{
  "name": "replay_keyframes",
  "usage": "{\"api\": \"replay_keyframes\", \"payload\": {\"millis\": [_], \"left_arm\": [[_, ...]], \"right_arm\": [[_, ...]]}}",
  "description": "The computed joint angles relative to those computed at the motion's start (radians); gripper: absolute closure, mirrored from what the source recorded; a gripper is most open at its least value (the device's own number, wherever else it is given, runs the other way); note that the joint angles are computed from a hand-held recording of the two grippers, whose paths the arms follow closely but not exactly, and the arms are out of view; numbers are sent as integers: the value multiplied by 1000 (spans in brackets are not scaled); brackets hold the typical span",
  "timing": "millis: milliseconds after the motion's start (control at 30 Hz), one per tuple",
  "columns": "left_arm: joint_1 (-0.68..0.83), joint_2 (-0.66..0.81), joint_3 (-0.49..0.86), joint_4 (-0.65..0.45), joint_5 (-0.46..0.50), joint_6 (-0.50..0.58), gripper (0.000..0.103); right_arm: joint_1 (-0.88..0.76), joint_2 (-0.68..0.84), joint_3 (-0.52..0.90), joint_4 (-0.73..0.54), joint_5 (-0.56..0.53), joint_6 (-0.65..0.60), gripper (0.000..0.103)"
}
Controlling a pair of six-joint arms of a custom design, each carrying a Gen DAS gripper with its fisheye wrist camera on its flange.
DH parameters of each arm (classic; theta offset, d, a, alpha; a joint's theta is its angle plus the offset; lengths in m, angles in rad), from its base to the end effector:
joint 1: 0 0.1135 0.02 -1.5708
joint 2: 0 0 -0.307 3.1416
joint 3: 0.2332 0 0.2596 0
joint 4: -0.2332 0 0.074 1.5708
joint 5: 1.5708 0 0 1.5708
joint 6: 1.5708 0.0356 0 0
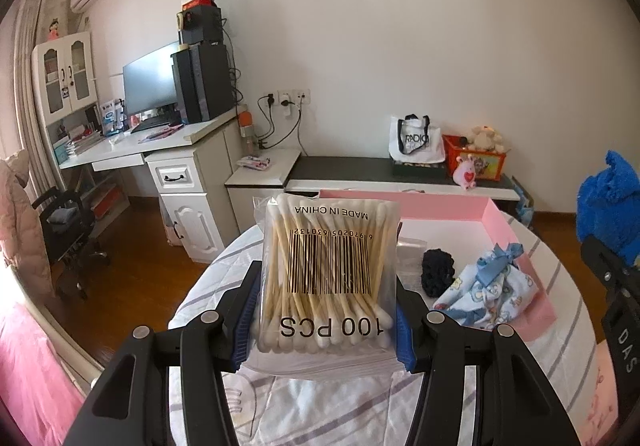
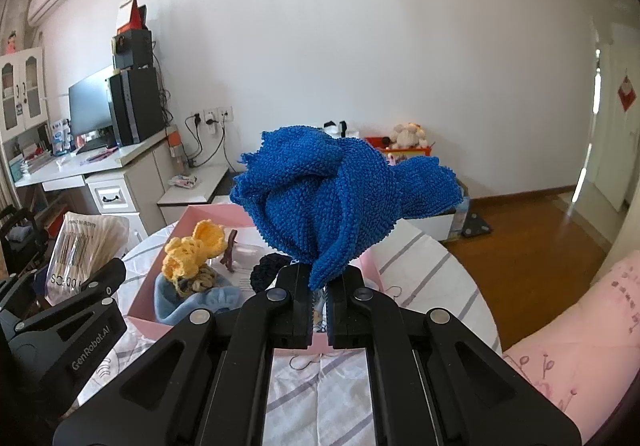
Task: Organize soft objects
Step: 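Lift and carry the swab bag and blue toy above the pink box with both tools, then lower the swab bag and blue toy into the pink box and open both tools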
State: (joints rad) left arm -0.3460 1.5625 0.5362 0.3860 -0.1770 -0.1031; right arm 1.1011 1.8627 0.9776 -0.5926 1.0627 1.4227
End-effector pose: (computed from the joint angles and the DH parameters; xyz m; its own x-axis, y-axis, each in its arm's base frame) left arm 0.2722 -0.0915 0.1704 -0.5797 0.1013 -0.8085 0.1421 0.9896 0.0221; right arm 0.1740 0.2741 0.1591 -0.4592 0.1584 -0.8741 0.3871 0.9213 -0.0364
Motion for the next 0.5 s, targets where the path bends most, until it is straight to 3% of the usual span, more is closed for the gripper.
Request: {"api": "replay_keyframes", "payload": {"millis": [500], "left_arm": [[9,307,377,-129,30,56,51]], "right_arm": [[-209,-3,-80,356,-122,-336,98]]}}
